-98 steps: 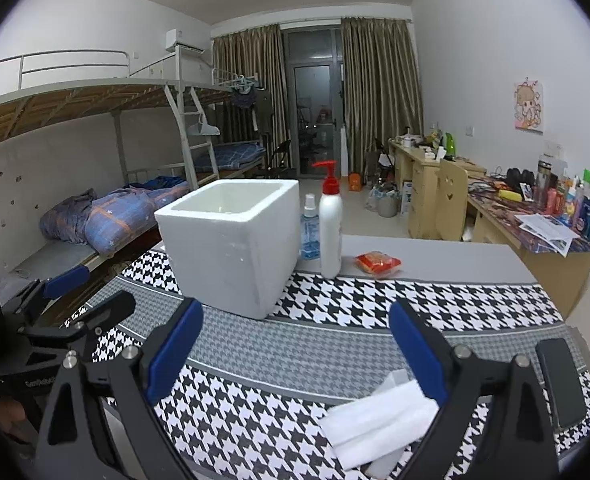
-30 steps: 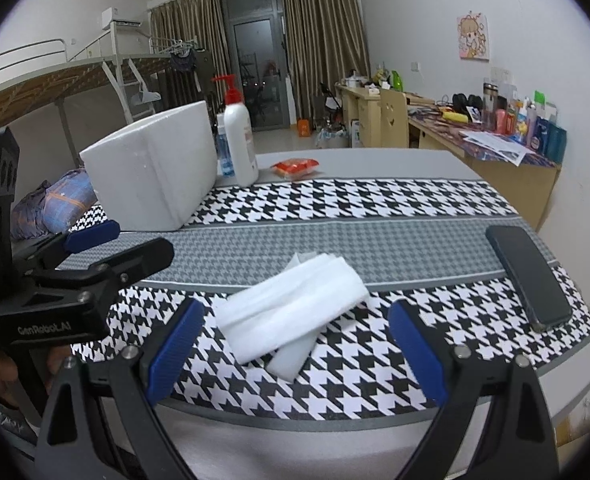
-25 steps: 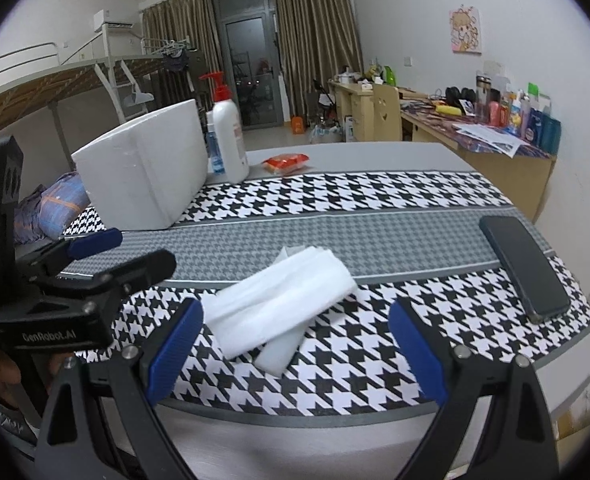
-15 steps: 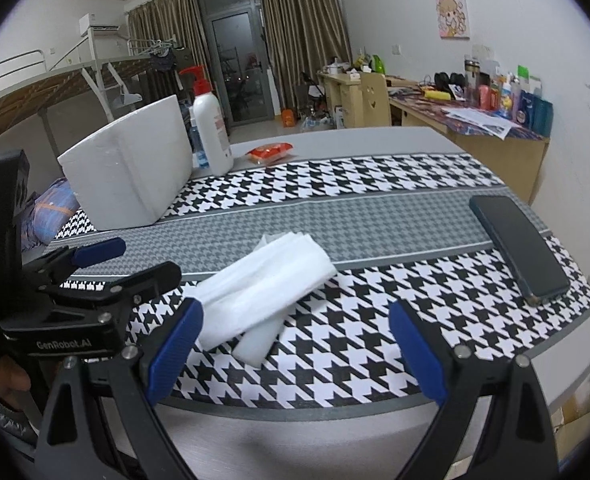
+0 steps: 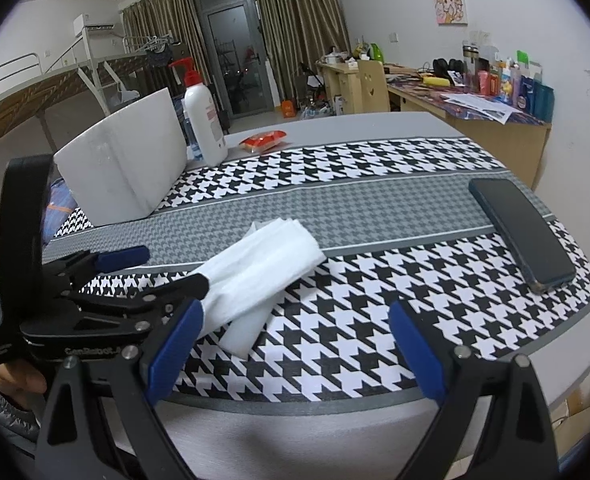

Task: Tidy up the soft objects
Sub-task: 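Move both tools down onto the folded white cloth, then grasp the white cloth with the left tool while the right tool grasps its other end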

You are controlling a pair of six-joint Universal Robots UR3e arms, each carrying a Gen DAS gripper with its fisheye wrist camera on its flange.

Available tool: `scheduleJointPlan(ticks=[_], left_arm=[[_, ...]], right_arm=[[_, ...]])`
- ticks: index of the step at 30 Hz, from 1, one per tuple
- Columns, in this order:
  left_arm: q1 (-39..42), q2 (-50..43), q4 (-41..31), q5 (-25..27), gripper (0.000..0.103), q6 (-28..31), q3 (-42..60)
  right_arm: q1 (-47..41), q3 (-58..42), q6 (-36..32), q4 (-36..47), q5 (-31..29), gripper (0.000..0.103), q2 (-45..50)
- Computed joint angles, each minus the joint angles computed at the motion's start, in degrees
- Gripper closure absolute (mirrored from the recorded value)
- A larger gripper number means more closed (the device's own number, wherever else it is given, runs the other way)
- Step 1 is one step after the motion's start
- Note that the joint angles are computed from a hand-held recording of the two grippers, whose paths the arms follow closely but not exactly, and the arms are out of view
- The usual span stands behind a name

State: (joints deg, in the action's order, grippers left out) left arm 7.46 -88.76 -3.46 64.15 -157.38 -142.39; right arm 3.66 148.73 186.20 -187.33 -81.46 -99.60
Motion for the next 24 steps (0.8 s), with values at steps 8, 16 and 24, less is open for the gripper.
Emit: scheduleJointPlan(ticks=[8, 16, 24], left_arm=[[-3.2, -3.0, -1.0, 3.2, 0.03, 0.1, 2.5], [-4.6, -5.2, 1.2, 7.3, 0.078, -2.0, 4.6], [1.1, -2.2, -1.8, 1.1, 0.091, -0.8, 2.2]], right_arm=[[0.8, -1.2, -0.5, 1.3, -0.5, 0.007, 1.0], [-0.5, -1.6, -0.3, 1.8, 1.4, 0.007, 2.0], [2.2, -5.6, -0.1, 2.6, 0.3, 0.007, 7.1]])
